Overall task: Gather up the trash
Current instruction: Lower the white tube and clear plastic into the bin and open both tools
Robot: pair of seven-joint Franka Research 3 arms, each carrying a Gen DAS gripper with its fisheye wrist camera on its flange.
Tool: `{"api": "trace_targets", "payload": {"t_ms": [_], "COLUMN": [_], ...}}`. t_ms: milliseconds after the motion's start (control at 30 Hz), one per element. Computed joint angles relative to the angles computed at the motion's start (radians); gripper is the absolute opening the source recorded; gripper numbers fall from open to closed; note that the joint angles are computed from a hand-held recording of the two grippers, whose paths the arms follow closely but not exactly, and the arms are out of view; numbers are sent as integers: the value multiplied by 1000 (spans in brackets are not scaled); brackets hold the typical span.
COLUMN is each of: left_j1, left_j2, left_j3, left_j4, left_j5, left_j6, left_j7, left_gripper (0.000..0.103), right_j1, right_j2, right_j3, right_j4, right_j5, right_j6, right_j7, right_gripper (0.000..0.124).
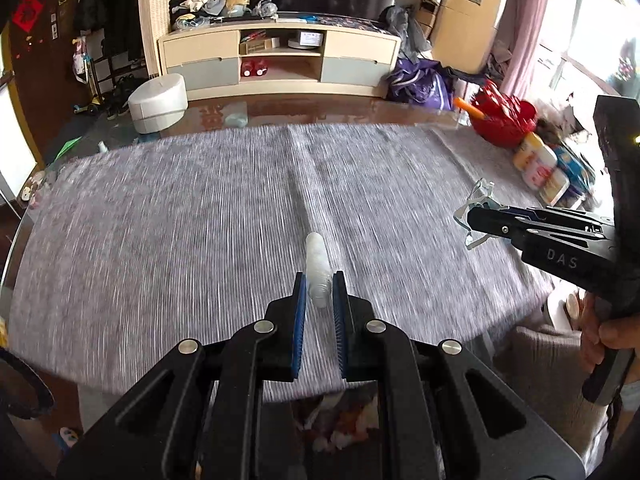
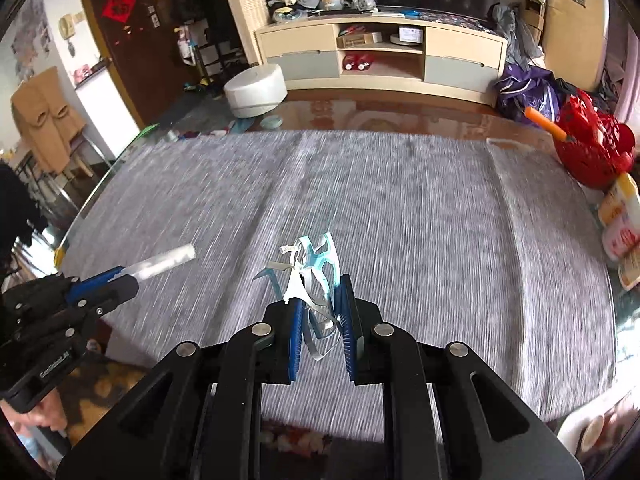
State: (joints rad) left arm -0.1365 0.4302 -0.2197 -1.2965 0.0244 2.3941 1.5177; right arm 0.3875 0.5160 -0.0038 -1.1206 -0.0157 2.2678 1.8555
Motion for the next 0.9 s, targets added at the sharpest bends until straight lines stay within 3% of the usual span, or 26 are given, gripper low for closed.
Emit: {"api": "trace_targets", "payload": {"t_ms": [200, 400, 600, 900], "left_j1": [32, 28, 16, 11], "left_j2": [-177, -280, -300, -264], "left_j3": [-24, -21, -8, -13], "left_j4": [-281, -461, -568, -620], "left_j5": [-79, -164, -206, -248], "left_j6": [87, 127, 107, 79], "left_j7": [60, 99, 119, 161], "left_gripper": [12, 12, 12, 12], "right_j1": [15, 19, 18, 23], "right_j2": [-171, -260, -284, -216], "right_j3": [29, 63, 86, 88], "right_j4": [-314, -497, -598, -616], "right_j5": [25, 63, 115, 149], "right_j6": [110, 172, 173, 149], "right_j7": [29, 48, 47, 76], "right_gripper": [18, 18, 18, 18]}}
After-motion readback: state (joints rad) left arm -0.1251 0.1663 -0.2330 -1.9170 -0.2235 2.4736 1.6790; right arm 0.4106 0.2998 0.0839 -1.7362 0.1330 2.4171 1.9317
